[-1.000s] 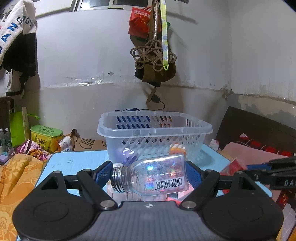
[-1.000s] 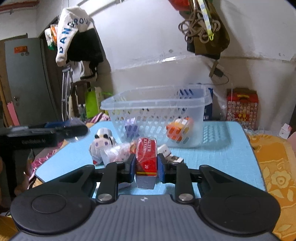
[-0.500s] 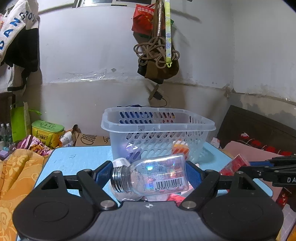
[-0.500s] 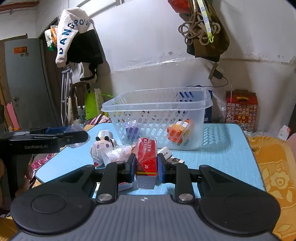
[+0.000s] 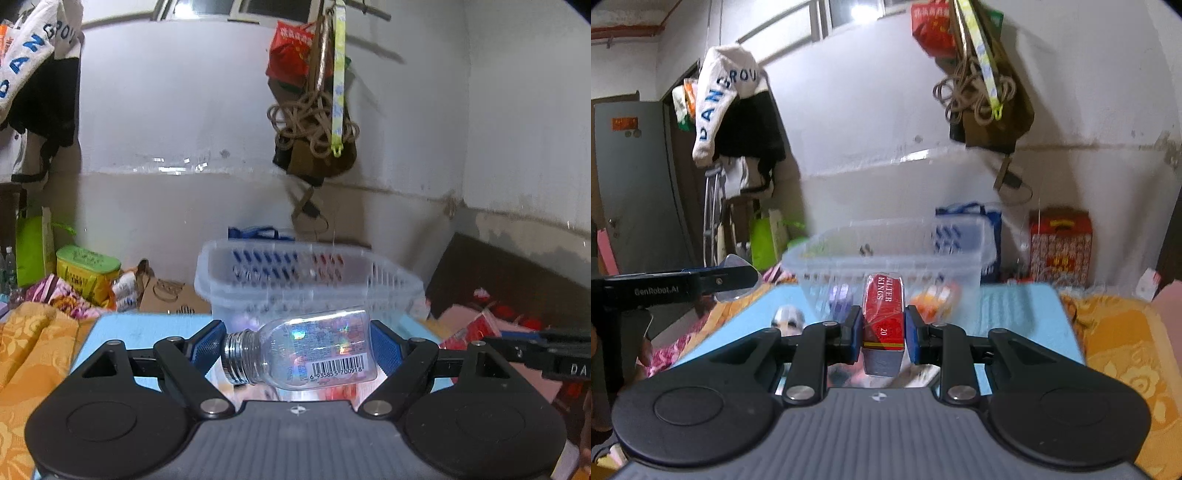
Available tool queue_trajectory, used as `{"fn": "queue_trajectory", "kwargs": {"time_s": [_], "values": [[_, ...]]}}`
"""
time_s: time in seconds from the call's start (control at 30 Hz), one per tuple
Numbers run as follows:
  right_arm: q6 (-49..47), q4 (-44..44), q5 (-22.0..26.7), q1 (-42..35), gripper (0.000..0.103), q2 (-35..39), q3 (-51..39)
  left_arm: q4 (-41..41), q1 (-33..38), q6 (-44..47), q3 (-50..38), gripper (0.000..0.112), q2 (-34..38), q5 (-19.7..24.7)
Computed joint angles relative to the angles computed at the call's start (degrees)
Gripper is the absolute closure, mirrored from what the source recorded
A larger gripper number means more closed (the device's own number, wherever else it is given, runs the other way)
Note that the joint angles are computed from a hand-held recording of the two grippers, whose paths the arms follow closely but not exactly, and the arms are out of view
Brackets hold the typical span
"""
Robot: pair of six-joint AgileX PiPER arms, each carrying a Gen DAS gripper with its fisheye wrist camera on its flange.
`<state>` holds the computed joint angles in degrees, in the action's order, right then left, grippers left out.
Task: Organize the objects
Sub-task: 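Lift the red box and clear bottle into the basket and release both, then grasp the white box with the right tool while the left tool grasps the panda plush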
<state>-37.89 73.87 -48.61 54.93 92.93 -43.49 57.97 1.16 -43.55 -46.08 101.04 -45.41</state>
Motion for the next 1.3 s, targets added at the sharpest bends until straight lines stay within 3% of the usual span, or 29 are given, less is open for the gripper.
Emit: {"fn": "queue_trajectory", "kwargs": {"time_s": [0.1,0.27,0.37,0.5,0.63,0.67,0.7,0.73,0.77,0.8,0.9,1.0,1.07,1.1,1.23,1.3], "values": [[-2.3,-0.4,-0.2,-1.4,0.076,-0.5,-2.1,3.1,-0.3,-6.6,-3.9,0.027,-0.5,1.5],[-10.0,-1.2,3.4,-7.2,0.076,2.6,-11.3,5.9,-3.7,-16.0,-13.6,0.027,1.7,7.3],[-13.3,-2.0,8.7,-12.8,0.076,7.0,-18.7,8.7,-6.8,-21.6,-21.5,0.027,5.5,12.4],[-14.1,-2.4,13.8,-18.6,0.076,13.1,-26.1,18.3,-10.5,-33.9,-35.2,0.027,13.6,19.6],[-15.5,-2.3,17.5,-21.9,0.072,17.6,-30.1,26.6,-11.4,-45.0,-44.0,0.027,20.6,21.4],[-15.2,-2.5,19.2,-22.6,0.059,17.7,-30.1,24.8,-11.6,-43.4,-44.7,0.027,21.7,21.5],[-12.7,-4.2,19.0,-22.9,0.039,17.5,-29.4,21.2,-11.8,-39.7,-44.6,0.021,22.2,22.2],[-9.0,-6.4,16.8,-22.3,0.026,16.9,-27.8,17.5,-12.1,-36.0,-43.8,0.009,22.2,23.2],[-4.9,-9.0,13.7,-21.4,0.004,16.0,-25.5,13.6,-11.9,-31.7,-42.3,0.009,21.7,22.9],[-1.3,-11.4,10.7,-20.5,0.0,15.1,-23.1,9.4,-11.5,-26.8,-40.3,0.009,21.0,21.5],[-0.4,-10.1,7.7,-17.8,0.0,11.6,-18.0,0.4,-10.1,-17.4,-34.3,0.009,18.0,18.8],[-1.1,-4.9,6.9,-14.2,0.0,8.6,-13.2,6.4,-7.9,-20.6,-30.7,0.009,15.6,15.9],[5.2,-5.3,3.8,-10.9,0.0,8.2,-8.4,7.9,-6.5,-18.8,-25.3,0.009,12.8,15.7],[7.2,-4.9,4.2,-9.5,0.0,8.3,-6.7,5.7,-5.8,-16.4,-22.3,0.009,11.8,15.0],[2.9,1.7,15.2,-8.7,0.003,10.0,-5.6,4.9,-3.4,-11.6,-13.8,0.013,11.0,14.2],[1.8,3.5,15.4,-7.8,0.006,10.4,-4.5,0.5,-3.4,-4.9,-10.8,0.014,11.1,14.9]]}}
